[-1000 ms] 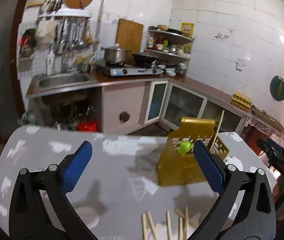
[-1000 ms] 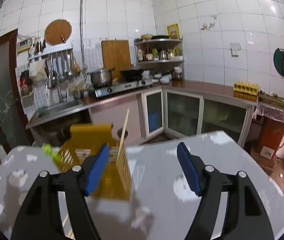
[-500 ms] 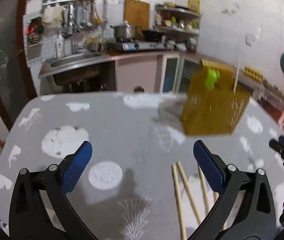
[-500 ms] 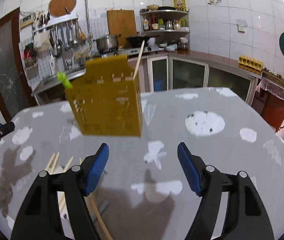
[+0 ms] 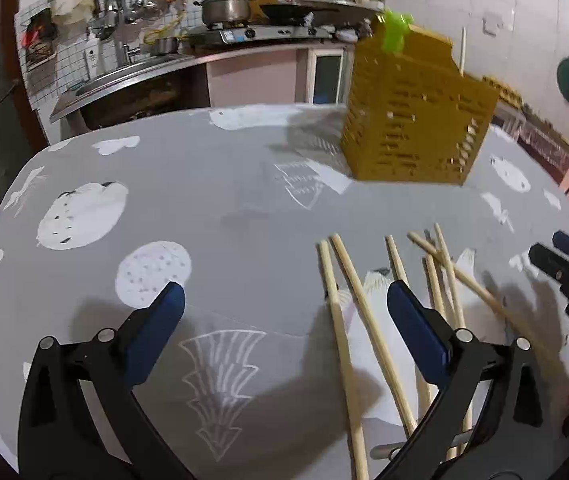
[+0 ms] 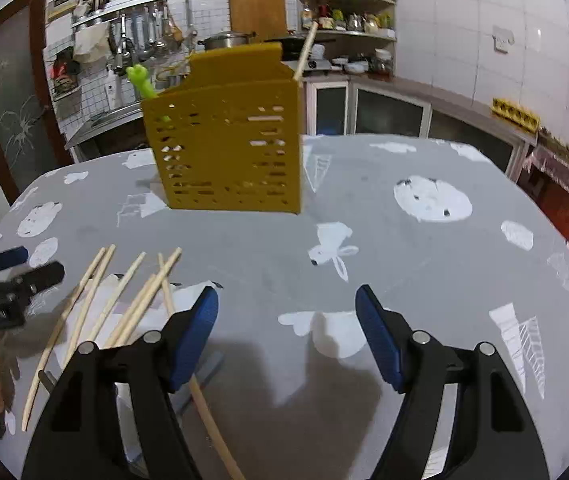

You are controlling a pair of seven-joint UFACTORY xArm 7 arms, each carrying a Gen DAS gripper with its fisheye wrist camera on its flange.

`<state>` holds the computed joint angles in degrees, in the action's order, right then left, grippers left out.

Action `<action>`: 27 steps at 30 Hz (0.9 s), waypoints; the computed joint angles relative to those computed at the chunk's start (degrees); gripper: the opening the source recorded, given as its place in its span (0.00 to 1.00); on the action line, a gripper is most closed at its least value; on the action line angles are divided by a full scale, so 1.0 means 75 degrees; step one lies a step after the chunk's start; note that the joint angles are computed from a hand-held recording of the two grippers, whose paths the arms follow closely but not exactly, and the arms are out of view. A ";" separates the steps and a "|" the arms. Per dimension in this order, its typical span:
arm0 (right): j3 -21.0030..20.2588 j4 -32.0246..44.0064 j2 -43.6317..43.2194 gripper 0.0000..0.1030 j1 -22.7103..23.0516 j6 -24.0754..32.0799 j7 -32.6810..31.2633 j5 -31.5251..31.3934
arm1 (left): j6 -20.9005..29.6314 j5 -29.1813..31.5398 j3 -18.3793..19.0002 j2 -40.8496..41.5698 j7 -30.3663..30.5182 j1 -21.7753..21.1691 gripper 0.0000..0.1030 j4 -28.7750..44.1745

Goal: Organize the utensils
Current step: 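Grasp a chopstick with the left tool while the right tool grasps another chopstick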

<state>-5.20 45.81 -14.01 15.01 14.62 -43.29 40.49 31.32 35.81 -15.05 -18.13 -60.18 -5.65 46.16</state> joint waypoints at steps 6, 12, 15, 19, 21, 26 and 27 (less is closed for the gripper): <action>-0.0028 0.0055 0.0078 0.68 -0.0112 0.0030 0.0118 0.0039 | 0.0262 -0.0596 0.0251 0.0569 0.0564 -0.0286 0.70 0.0387; 0.0134 0.0132 0.0147 0.68 -0.0208 0.0049 0.0373 -0.0283 | 0.0298 -0.0742 0.0404 0.0804 0.0562 -0.0344 0.51 0.0527; 0.0357 0.0156 0.0239 0.68 -0.0324 0.0085 0.0687 -0.0820 | 0.0297 -0.0976 0.0543 0.1039 0.0739 -0.0411 0.34 0.0789; 0.0446 0.0203 0.0319 0.68 -0.0320 0.0321 0.0866 -0.1190 | 0.0289 -0.1299 0.0689 0.1324 0.1187 -0.0541 0.06 0.1090; 0.0506 0.0244 0.0349 0.68 -0.0312 0.0511 0.0880 -0.1363 | 0.0428 -0.1181 0.0674 0.1376 0.1260 -0.0587 0.06 0.1182; 0.0652 0.0319 0.0418 0.67 -0.0227 0.0743 0.0786 -0.1583 | 0.0189 -0.1168 0.0763 0.1253 0.1291 -0.0599 0.06 0.0992; 0.0732 0.0338 0.0451 0.67 -0.0233 0.0735 0.0853 -0.1724 | 0.0155 -0.1171 0.0768 0.1232 0.1291 -0.0579 0.06 0.0967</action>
<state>0.30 48.35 -10.63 13.26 20.13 -36.89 27.57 32.48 27.03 -9.29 -8.89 -50.50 -9.99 53.41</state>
